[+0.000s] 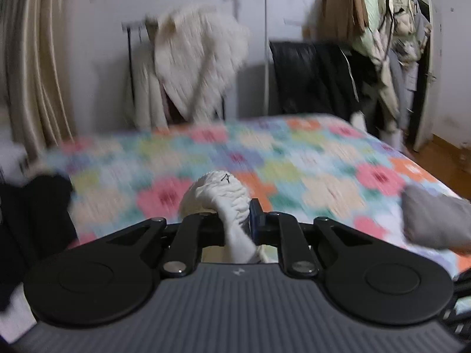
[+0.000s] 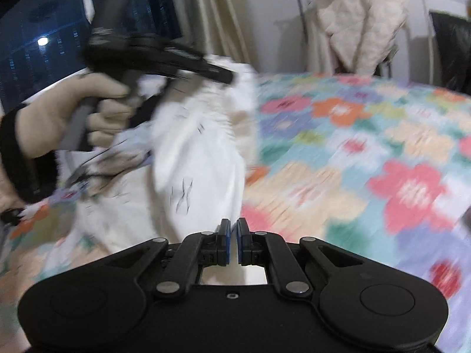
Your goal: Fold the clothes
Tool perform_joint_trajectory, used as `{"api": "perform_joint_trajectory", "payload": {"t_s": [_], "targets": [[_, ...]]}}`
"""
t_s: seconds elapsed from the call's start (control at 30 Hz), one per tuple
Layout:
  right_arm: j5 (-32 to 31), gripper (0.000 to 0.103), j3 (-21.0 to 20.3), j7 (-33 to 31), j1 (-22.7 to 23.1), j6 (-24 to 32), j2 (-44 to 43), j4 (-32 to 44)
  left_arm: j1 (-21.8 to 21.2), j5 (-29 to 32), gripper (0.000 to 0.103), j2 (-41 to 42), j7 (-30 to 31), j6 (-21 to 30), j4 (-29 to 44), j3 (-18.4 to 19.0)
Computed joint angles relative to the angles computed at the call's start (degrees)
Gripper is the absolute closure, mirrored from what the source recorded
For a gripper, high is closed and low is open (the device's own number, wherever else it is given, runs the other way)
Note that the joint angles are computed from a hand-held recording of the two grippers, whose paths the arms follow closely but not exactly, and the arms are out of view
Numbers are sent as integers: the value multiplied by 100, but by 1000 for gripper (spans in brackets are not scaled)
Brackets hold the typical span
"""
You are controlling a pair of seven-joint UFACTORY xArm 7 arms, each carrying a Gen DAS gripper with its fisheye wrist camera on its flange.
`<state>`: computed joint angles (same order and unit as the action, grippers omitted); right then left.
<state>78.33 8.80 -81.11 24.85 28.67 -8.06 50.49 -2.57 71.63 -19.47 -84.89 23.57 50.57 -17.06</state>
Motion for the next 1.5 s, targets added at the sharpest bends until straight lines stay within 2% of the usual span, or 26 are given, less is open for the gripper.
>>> {"api": "perform_joint_trajectory", "payload": {"t_s": [0.07,0.1,0.17,0.2,0.23,0.33,0.4,0.43,0.47,0.53,0.57,0.6,0.67,0.73,0.8,0.9,1.0,1.03,1.1,1.13,1.2,1.27,1.33,1.37,1.43,1.5], "targets": [[-194,96,-6,109,-81,-271,428,566,115,489,90,402,-209,411,450,-186],[-315,101,1,217,-132,-391,658,861,67,540,86,627,-135,585,662,-180],[-664,102,34,533,-255,-685,1224,1554,-67,390,74,1168,194,742,1064,-81],[-954,102,59,796,-317,-851,1522,1908,-146,173,60,1418,437,781,1244,-5],[-1370,102,44,1195,-343,-1044,1830,2250,-210,-98,50,1612,656,782,1352,94],[-2793,102,-322,2752,-228,-1304,2735,3215,-394,-447,45,1929,1037,962,1445,335],[-3386,102,-653,3628,-122,-1140,3201,3723,-497,-600,44,1972,1434,978,1359,507],[-3356,101,-564,3707,-289,-802,3346,3925,-546,-597,44,1943,1504,976,1283,595],[-3155,94,-235,3546,-629,-448,3430,4029,-590,-542,44,1877,1446,955,1184,688],[-2656,92,309,3034,-1129,56,3445,3951,-662,-586,44,1761,1415,892,1006,872],[-2577,81,486,2885,-1266,244,3436,3858,-671,-673,44,1709,1450,848,925,941],[-2565,66,622,2800,-1350,362,3426,3753,-669,-796,44,1662,1567,778,844,995],[-2619,55,801,2794,-1407,410,3414,3542,-633,-1003,42,1520,1813,631,617,1065],[-2693,52,855,3124,-1384,504,3545,3544,-588,-1198,41,1313,2037,537,315,1068],[-2655,46,892,3689,-1410,729,3730,3682,-510,-1368,41,1116,2156,220,33,1061],[-2321,45,1081,4188,-1491,859,4033,3928,-349,-1560,41,795,2156,-321,-359,979],[-1978,46,1362,3912,-1448,609,4209,4055,-155,-1708,39,521,1942,-801,-636,849],[-1885,51,1464,3653,-1386,429,4240,4069,-181,-1978,38,467,2111,-993,-720,897],[-1916,86,1573,3260,-1169,109,4284,4122,-462,-2821,36,433,2836,-1356,-870,1175],[-1939,89,1629,3087,-1083,-41,4234,4069,-701,-3302,34,446,3294,-1471,-924,1368],[-1817,89,1846,2514,-989,-419,4008,3773,-938,-3848,25,537,3868,-1344,-902,1472],[-1710,89,2029,1931,-907,-573,3745,3438,-781,-3823,22,719,3954,-1057,-798,1233],[-1794,90,2057,1481,-765,-500,3458,3076,-718,-3813,22,951,4105,-854,-776,1129],[-1868,90,2035,1245,-648,-568,3300,2853,-469,-3567,26,1065,3885,-488,-698,849],[-2061,89,1967,948,-485,-444,2997,2480,-187,-2908,57,1178,3259,-105,-708,594],[-1745,86,1925,898,-585,10,2737,2291,-185,-2871,70,1065,2985,-491,-1034,810]]}}
